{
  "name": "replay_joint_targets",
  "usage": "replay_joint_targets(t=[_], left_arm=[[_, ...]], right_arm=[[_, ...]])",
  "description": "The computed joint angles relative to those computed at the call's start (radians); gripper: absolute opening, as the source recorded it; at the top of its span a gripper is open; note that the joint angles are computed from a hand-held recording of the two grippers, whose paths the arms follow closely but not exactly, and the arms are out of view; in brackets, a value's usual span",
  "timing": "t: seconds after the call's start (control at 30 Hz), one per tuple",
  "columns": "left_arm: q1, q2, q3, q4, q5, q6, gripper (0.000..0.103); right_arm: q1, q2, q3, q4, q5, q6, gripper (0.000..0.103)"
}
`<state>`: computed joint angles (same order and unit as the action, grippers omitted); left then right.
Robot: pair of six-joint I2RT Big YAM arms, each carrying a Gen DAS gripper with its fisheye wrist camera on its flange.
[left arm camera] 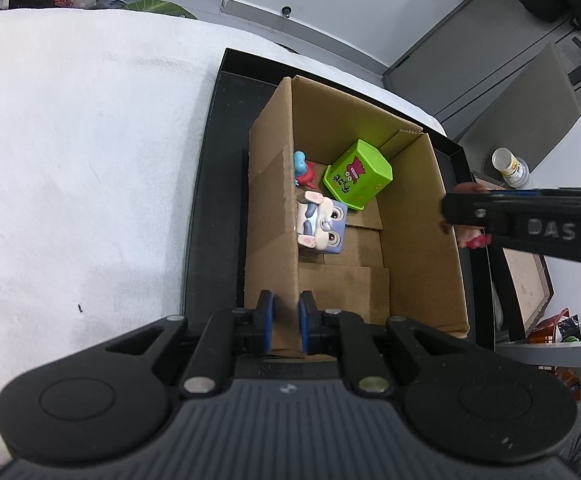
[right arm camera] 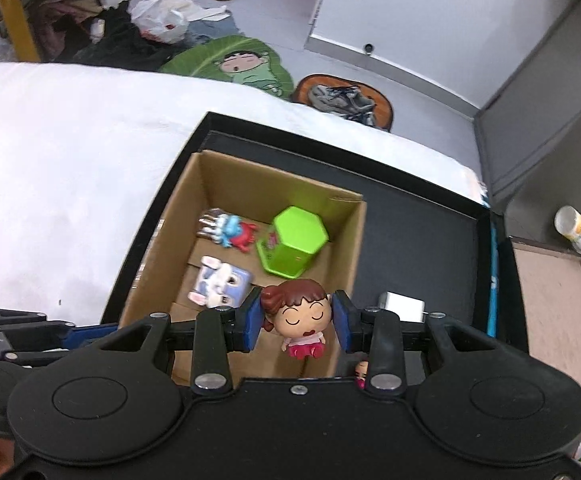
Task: Organize rigid objects
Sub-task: 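Lower the girl figurine into the box and open the right gripper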
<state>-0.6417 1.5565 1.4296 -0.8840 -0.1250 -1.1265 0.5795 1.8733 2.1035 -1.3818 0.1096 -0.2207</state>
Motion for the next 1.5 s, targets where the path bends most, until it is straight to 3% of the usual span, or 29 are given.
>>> replay_joint_targets(t=[0.8, 1.0, 1.5], left_arm=[[0.007, -0.012, -0.019, 0.023, 0.019, -0.002, 0.013], [0.004, -0.003, -0.002, 0.004, 0.013, 0.007, 0.013], [-0.006, 0.029, 0.053, -0.061, -0.014, 0.005, 0.013]], right_arm=[[0.016, 0.086, -0.054, 0.081, 0.055, 0.063, 0.036], [0.01, 0.056, -0.084, 0.113, 0.022, 0.062, 0.039], [-0.049, -0.052, -0.106, 0.089, -0.089, 0.0, 0.044]])
